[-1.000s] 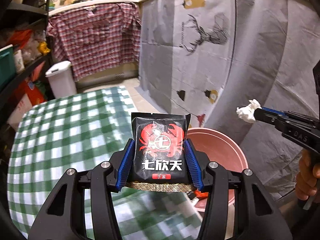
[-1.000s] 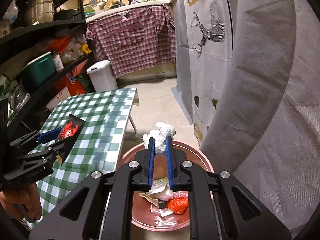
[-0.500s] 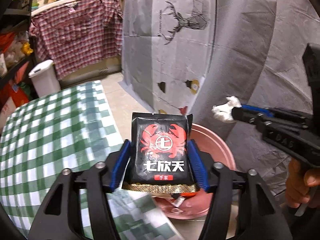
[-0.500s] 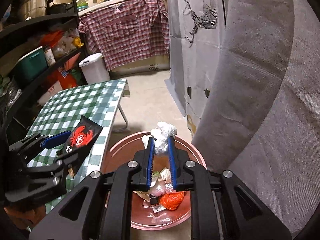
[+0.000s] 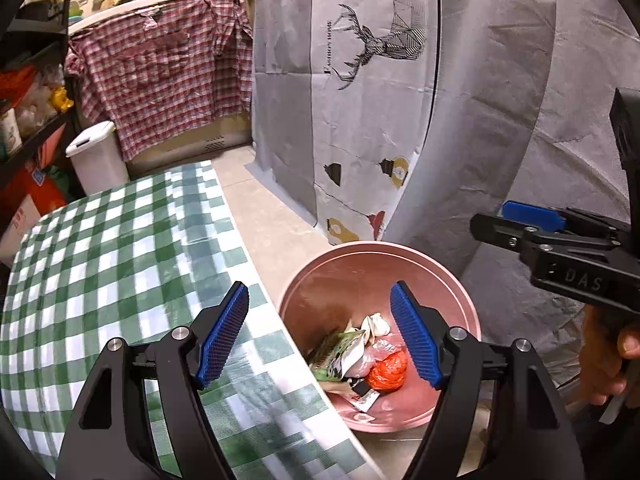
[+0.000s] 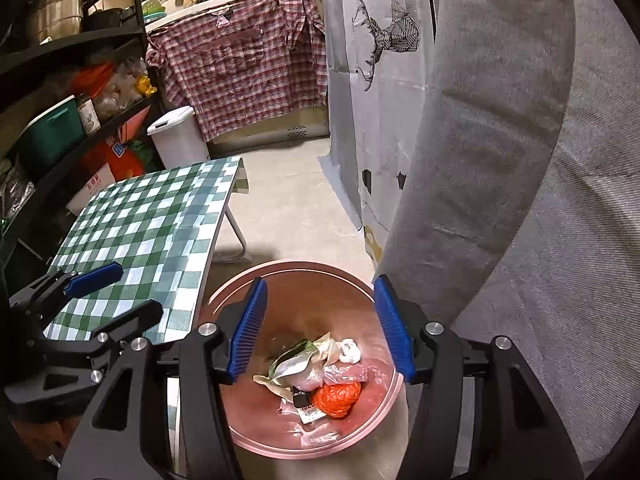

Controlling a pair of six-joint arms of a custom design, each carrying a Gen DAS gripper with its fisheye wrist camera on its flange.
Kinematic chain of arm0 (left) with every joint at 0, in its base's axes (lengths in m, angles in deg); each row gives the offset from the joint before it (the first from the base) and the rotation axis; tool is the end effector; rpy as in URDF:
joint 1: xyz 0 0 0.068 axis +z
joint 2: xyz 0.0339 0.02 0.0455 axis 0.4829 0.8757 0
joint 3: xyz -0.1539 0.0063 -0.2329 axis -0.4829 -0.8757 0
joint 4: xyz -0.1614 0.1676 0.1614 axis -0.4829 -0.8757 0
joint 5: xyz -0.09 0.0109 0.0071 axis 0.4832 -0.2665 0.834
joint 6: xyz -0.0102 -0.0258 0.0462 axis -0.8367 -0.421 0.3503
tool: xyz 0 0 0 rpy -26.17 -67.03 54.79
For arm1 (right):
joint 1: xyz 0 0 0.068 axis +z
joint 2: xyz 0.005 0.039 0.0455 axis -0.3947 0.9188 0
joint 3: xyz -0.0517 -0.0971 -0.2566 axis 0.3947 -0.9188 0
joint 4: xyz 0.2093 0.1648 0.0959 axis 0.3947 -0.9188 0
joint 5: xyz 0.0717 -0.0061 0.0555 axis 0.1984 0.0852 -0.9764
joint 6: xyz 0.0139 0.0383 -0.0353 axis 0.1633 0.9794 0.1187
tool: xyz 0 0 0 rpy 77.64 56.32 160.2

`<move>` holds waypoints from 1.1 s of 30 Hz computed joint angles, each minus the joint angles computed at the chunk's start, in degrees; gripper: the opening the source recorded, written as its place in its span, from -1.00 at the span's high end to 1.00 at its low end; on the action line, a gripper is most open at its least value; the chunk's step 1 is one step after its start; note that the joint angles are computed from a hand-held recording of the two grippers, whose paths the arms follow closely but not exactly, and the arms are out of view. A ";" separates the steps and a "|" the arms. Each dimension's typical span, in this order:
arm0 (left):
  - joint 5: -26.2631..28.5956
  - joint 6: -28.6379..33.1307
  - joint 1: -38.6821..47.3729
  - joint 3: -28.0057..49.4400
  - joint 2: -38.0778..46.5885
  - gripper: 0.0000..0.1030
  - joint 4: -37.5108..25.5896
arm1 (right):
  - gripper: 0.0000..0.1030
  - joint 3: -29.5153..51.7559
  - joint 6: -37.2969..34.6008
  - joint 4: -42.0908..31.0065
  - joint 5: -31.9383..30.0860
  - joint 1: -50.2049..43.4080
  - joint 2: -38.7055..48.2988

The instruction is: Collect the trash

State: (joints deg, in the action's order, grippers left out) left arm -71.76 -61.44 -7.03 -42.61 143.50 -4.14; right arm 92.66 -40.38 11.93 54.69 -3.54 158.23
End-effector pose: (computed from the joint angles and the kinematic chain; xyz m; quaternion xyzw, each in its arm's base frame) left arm 0.2291 -0.1501 0.1244 0.0237 0.9066 -0.0456 0.4190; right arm 0.2639 0.0957 0.1169 -0.1381 0.8999 0.0972 0.4020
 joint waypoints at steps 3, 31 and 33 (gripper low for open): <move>-0.75 -0.53 -0.20 -1.31 -3.60 -0.39 -1.78 | -0.27 -1.39 0.96 -1.13 -0.05 0.60 -3.97; -29.16 -52.58 -38.99 -4.13 -25.19 -0.86 -50.04 | -0.90 -15.15 20.87 -54.57 28.95 26.09 -65.91; -29.77 -55.66 -40.53 -3.17 -22.63 -0.86 -50.75 | -0.90 -15.23 21.57 -54.60 31.39 28.52 -65.37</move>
State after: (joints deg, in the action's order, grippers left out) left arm -101.53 -117.10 -47.56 -45.78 120.87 -54.88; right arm 77.42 -18.81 -42.67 86.08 24.98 92.86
